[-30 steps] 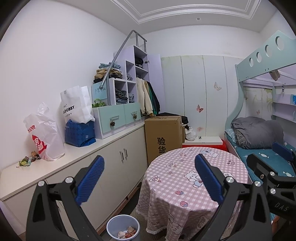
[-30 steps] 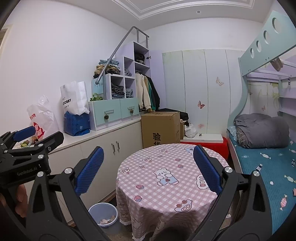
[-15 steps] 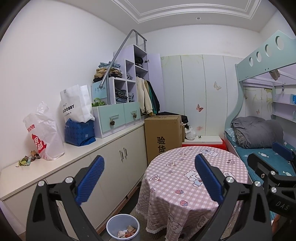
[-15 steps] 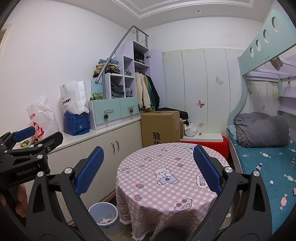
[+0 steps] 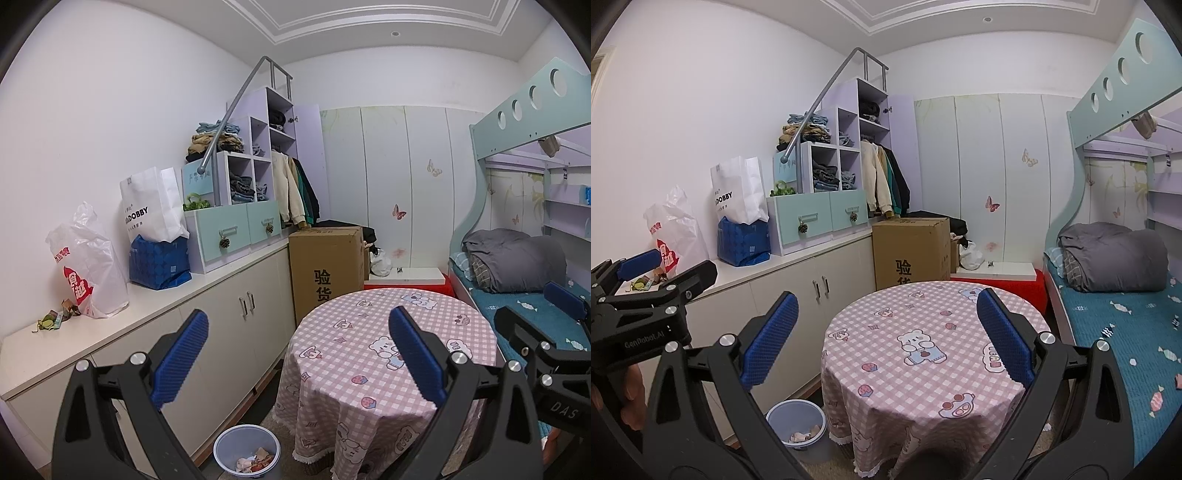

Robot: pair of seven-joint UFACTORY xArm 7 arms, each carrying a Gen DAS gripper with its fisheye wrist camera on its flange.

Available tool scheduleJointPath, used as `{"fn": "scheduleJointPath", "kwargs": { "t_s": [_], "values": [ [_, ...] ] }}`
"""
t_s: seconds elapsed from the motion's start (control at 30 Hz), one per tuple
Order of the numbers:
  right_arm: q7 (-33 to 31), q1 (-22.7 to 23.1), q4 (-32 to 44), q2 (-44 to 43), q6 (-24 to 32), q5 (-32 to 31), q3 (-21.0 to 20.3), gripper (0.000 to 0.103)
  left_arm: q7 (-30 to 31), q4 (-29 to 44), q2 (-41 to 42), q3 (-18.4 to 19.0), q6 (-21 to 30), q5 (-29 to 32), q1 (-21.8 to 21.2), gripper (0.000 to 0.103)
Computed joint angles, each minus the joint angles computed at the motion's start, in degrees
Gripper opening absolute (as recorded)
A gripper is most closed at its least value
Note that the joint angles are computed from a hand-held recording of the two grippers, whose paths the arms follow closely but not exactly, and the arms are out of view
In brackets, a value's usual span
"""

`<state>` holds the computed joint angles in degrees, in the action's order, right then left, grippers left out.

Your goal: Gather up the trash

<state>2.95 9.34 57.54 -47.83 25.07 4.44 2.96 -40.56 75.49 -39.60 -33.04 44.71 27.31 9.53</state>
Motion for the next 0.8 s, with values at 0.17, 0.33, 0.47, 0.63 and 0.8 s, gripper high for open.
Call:
{"fn": "scheduleJointPath", "kwargs": {
  "t_s": [0.17,0.33,0.47,0.63,0.8],
  "values": [
    [0.0,0.1,-0.3,-0.1,-0.1,0.0,-0.1,0.095,0.1,-0.6,-0.2,0.5,-0.1,0.0,-0.3,0.096],
    [0.1,0.0,-0.3,-0.1,0.0,-0.2,0.1,0.095,0.3,-0.7,-0.1,0.8,-0.3,0.1,-0.5,0.096],
    [0.1,0.0,-0.1,0.1,-0.1,-0.2,0.1,0.095,0.4,-0.8,0.0,0.9,-0.3,0.1,-0.6,0.096],
    [0.1,0.1,-0.2,0.0,0.0,-0.2,0.0,0.095,0.3,-0.7,0.1,0.8,-0.1,0.3,-0.5,0.096],
    [-0.3,0.4,-0.1,0.3,0.0,-0.1,-0.3,0.095,0.6,-0.9,0.1,1.3,-0.2,0.2,-0.9,0.096]
  ]
}}
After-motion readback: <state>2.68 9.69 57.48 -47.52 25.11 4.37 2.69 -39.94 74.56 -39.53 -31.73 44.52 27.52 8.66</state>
